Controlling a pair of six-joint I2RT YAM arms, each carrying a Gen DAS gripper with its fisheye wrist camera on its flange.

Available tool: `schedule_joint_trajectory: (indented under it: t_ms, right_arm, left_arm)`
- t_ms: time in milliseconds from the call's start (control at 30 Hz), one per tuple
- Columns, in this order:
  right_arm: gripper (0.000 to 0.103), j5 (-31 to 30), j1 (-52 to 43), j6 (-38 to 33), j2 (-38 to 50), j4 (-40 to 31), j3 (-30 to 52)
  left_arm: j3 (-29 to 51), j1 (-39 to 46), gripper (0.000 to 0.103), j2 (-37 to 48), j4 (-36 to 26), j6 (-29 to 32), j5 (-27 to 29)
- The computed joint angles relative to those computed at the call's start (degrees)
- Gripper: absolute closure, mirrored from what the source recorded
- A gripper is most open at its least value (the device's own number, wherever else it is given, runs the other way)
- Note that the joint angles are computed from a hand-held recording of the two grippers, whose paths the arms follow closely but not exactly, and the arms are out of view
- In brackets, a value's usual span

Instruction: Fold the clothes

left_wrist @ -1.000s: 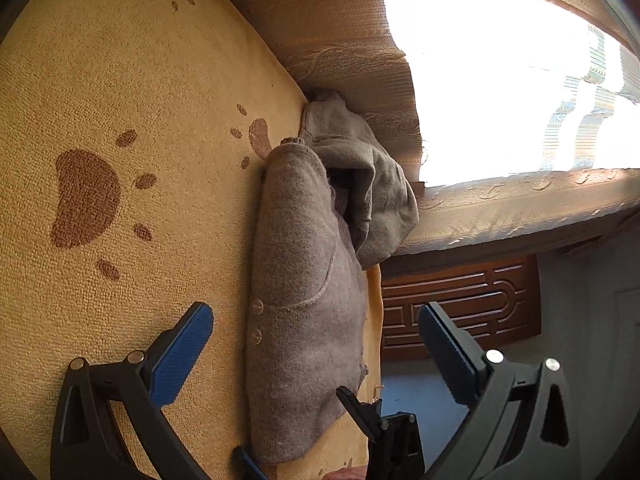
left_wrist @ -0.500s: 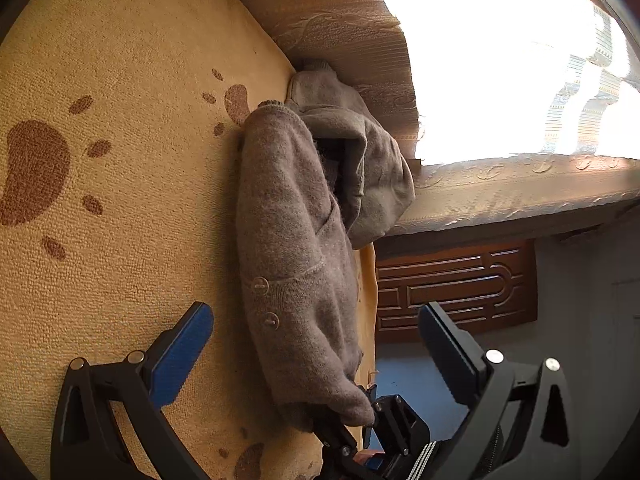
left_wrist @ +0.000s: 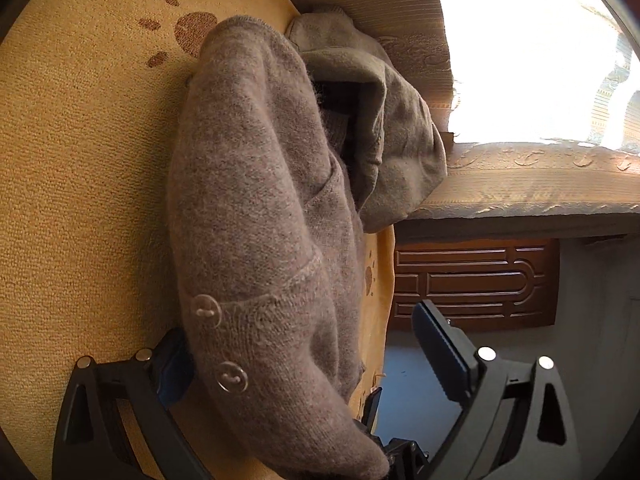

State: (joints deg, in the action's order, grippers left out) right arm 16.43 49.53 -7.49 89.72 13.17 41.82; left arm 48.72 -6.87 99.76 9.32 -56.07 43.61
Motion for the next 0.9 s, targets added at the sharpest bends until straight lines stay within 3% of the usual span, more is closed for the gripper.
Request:
schedule_joint_trajectory:
  t_ms: [67,167,200,233,267,333,467,567,700,900]
  right_arm:
    - [0.081,-1.68,-0.45,-0.38,0.07,0.62,-0.23]
    - [0.075,-7.64,-2.83,0.00,-0.63,0.69,-0.70]
    - [0.072,-10.00,-3.88,0.49,-1.07,0.60,-0.94]
    - [0.057,-12.92,-5.78,2.46,-2.42,0.92,-1.83]
    - [0.034,-15.90,-7.80,4.55,-3.77,1.24,-2.68]
    - [0.015,-22.77,-14.10,11.26,-7.32,2.74,-5.05]
    - [0.015,-42.74,-31.41,26.69,-7.87,0.25,-4.21]
    - [0.015,-53.76,-42.01,39.29,-3.24,-2.52,-2.38]
    - [0.015,-53.18,-45.14,41.85,-4.15,-2.66,-4.44]
    - [0.015,-61.70,-44.64,43.82,0.33,-2.45,-2.93]
  left_arm:
    - [-0.49,0.29,0.051,0.63,-0.02,0.76,-0.74]
    - [-2.93,1.72,0.069,2.05,4.05,-0.67,0.16]
    - [-4.08,2.31,0.069,2.25,6.35,-1.59,1.02]
    - [-4.95,2.77,0.069,2.37,8.07,-2.24,1.77]
    - [-5.67,3.22,0.069,2.57,9.73,-3.16,2.70]
    - [-7.12,4.22,0.069,3.32,13.85,-5.86,4.89]
    - [-9.50,6.40,0.069,7.38,26.19,-16.61,10.74]
    - [-9.62,7.22,0.069,8.94,29.50,-21.90,12.97]
    - [-7.36,7.18,0.066,6.44,21.07,-19.41,12.51]
    - [-2.77,5.29,0.066,1.33,4.66,-7.42,7.36]
